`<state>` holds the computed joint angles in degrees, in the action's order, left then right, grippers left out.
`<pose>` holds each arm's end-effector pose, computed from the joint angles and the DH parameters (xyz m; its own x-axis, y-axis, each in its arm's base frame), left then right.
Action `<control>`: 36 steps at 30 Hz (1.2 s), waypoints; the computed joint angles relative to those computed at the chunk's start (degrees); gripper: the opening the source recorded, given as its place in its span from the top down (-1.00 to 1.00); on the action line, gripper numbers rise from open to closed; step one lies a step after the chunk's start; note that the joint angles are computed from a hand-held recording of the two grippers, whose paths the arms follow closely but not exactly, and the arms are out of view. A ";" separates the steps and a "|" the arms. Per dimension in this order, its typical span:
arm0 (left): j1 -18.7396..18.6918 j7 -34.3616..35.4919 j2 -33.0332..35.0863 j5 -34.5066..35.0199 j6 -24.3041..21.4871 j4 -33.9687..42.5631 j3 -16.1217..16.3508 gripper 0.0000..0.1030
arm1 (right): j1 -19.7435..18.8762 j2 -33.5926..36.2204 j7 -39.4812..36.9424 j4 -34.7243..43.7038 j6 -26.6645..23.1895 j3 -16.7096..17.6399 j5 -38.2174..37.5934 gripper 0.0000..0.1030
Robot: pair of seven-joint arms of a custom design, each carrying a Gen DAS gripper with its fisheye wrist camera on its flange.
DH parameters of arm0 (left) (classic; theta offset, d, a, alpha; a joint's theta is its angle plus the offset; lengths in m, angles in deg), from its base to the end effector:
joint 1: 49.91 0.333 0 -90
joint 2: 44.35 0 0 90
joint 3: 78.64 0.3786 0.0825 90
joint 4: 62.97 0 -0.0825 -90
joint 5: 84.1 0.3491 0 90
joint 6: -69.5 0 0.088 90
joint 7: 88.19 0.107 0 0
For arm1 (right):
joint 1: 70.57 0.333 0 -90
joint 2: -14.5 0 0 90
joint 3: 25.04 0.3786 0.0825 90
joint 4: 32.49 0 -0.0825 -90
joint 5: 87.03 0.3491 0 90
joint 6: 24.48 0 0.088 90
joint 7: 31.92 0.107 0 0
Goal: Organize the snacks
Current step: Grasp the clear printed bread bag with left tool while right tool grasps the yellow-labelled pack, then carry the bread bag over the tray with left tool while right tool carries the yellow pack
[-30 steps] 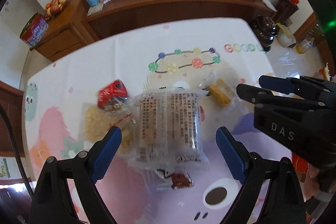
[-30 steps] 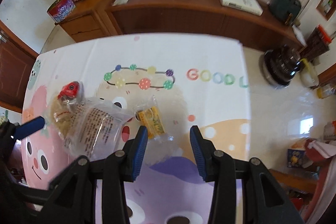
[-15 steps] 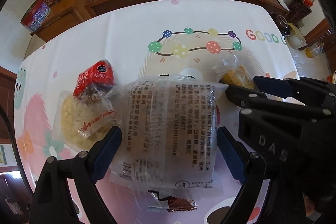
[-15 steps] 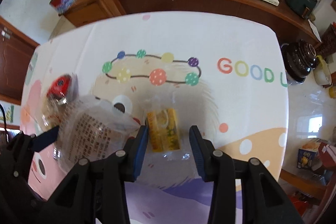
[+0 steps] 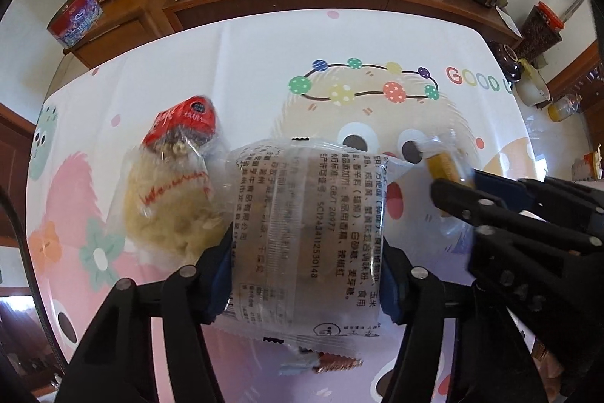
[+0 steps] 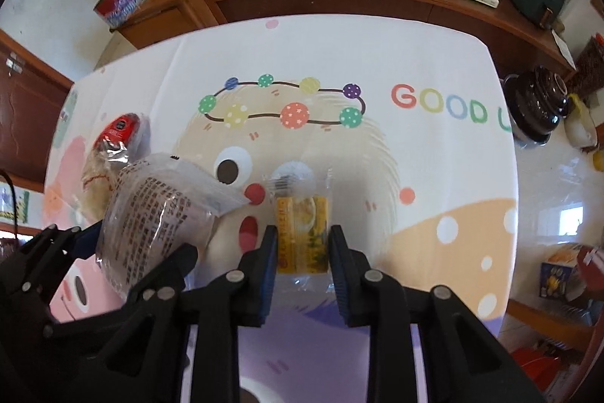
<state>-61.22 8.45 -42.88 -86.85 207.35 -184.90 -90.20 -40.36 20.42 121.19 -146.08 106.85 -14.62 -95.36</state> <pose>0.4986 -0.2097 0.5047 -0.4661 -0.8846 0.0161 -0.8579 0.4474 -0.2527 0.4398 0.3679 0.5153 -0.2910 -0.9476 -0.1316 -0.9314 0.3121 -0.1875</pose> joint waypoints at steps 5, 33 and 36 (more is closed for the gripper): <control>1.04 2.92 -3.53 -2.70 -0.28 -1.47 0.63 -0.15 | 0.75 -3.04 3.19 -1.78 1.49 0.56 -0.47 0.48; 8.77 27.94 -35.14 -20.37 -20.75 -7.72 11.68 -0.15 | 11.39 -10.70 28.16 9.24 -10.45 10.37 -14.30 0.48; 10.08 30.32 -38.12 -20.75 -23.84 -8.93 12.96 -0.15 | 13.45 -9.83 30.51 11.28 -12.60 11.55 -15.40 0.48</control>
